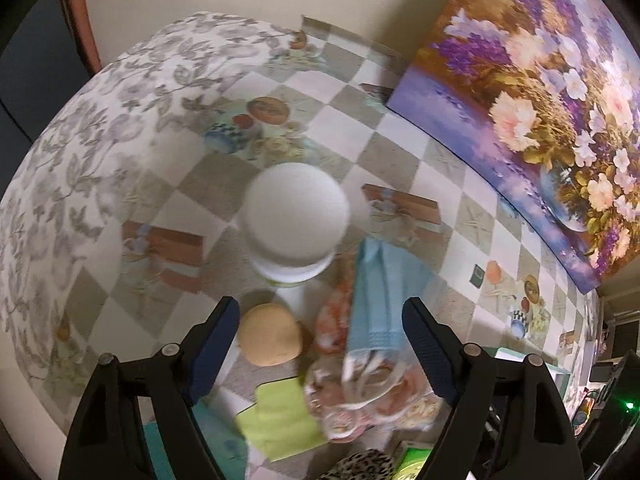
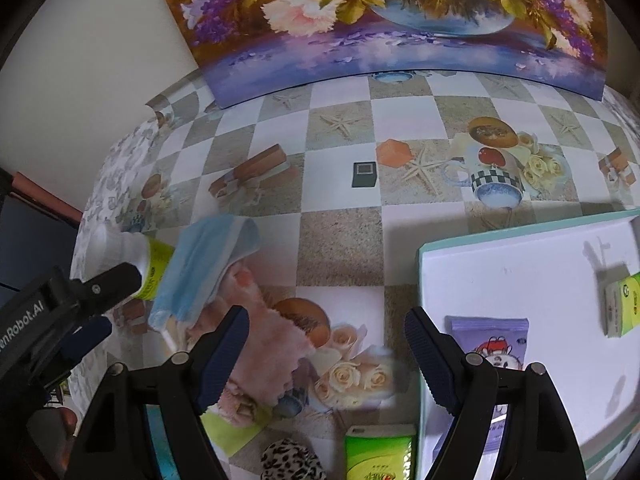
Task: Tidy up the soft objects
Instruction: 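Grasp the blue face mask with the left gripper, then lift the blue mask with the left gripper while the right grasps the pink cloth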
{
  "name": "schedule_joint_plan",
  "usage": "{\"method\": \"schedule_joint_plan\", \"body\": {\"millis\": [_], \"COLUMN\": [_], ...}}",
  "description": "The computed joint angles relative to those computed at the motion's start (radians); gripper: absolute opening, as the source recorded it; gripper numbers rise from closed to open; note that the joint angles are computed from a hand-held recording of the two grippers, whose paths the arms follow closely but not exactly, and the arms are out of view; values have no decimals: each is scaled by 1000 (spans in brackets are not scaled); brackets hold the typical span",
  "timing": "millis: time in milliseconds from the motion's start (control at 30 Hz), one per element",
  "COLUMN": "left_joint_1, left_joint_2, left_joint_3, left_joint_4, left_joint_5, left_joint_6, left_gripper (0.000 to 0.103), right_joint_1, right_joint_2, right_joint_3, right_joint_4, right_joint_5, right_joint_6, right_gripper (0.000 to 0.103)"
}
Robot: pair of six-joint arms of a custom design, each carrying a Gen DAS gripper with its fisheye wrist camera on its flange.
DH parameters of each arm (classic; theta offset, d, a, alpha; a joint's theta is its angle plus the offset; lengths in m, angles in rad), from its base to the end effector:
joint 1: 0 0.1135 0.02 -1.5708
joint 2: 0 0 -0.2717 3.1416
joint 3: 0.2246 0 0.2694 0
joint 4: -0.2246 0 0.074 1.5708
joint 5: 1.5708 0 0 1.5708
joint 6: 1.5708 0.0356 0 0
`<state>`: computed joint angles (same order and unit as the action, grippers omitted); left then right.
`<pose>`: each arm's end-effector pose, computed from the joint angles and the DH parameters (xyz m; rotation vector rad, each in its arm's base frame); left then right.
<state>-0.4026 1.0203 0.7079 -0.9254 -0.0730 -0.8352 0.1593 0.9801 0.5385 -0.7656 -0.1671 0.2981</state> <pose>0.1685 -0.0689 0.2179 -0.6226 2.7528 -0.1912 0.1675 0.0329 0.1792 0.1515 2.8012 0.3457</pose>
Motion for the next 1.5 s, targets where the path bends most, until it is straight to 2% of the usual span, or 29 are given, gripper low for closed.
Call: {"method": "schedule_joint_plan", "body": {"millis": [133,167,300,467,567,633,1100,1500], "left_joint_1": [-26,-31,-34,-34,-21,-14,5,-16], "left_joint_2": [63,78,121,148,138,125,-12,-209], "left_joint_3": [-6,-9,-21,-34,-46,-52,-44,32], "left_joint_4": [70,89,151,194,207,207,154,-57], "left_joint_5": [12,18,51,82,103,107,127,35], "left_joint_6": [-3,-5,-1,5,6,6,-15,-57], "left_gripper": [77,71,64,32,19,14,8,7], "right_joint_1": [-34,-48,-81,-95,-87,-67,-40,9], "right_joint_2": [33,44,70,94,98,96,26,-84], "right_joint_3": [4,5,2,-8,-12,-12,15,55], "right_joint_4": [24,32,54,78,85,86,28,-77], "right_joint_5": [13,11,-2,-23,-39,-21,-27,-23], "right_joint_6": [-35,-47,-72,-80,-75,-65,-58,-34], "right_gripper": [83,83,83,83,83,83,83,83]}}
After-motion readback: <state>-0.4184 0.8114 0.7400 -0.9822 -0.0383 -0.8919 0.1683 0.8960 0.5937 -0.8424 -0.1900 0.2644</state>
